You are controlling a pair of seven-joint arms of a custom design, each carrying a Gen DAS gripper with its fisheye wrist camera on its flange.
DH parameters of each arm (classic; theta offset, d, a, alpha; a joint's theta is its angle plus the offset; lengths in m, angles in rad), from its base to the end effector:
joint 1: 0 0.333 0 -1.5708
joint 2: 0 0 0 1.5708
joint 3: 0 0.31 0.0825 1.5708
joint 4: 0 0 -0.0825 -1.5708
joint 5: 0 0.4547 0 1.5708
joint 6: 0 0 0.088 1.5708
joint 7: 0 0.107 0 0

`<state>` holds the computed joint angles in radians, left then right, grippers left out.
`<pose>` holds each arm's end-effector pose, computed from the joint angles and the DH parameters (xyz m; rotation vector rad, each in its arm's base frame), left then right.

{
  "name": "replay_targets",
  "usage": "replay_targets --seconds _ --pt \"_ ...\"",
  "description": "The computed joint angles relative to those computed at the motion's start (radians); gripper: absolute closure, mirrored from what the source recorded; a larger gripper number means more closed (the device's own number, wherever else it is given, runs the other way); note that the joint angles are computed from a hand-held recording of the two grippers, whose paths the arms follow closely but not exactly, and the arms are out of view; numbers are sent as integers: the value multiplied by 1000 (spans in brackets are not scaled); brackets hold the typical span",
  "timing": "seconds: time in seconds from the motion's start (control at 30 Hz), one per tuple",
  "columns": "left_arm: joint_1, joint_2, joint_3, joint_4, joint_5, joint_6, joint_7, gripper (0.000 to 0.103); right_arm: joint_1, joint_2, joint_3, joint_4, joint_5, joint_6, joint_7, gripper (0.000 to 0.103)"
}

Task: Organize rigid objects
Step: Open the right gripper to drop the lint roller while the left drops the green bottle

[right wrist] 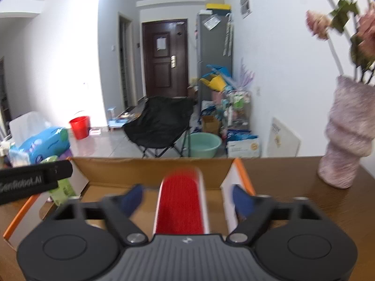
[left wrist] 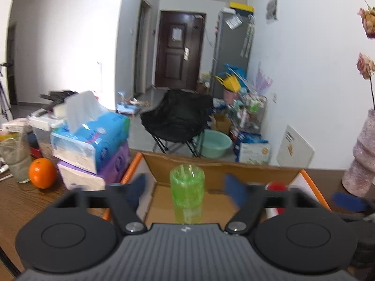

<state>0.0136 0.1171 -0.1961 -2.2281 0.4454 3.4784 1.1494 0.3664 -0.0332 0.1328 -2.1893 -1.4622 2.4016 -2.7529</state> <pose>0.6077 -0.1616 0.4009 -1.3886 1.8013 -1.1979 0.5403 0.2867 0.3859 -1.2598 1.8918 -1.1170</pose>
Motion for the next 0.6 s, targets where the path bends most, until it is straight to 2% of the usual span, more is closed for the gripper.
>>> replay_targets --seconds 0.03,0.1,0.6 --pt "-30 -5 20 -11 -70 14 60 7 3 -14 4 -11 -25 -15 21 7" --pt "-34 -13 25 -20 -91 26 81 0 8 -31 12 -20 -21 -40 9 6" --pt "-38 -41 28 -41 -123 3 106 0 -2 -46 17 -39 7 -18 -30 0"
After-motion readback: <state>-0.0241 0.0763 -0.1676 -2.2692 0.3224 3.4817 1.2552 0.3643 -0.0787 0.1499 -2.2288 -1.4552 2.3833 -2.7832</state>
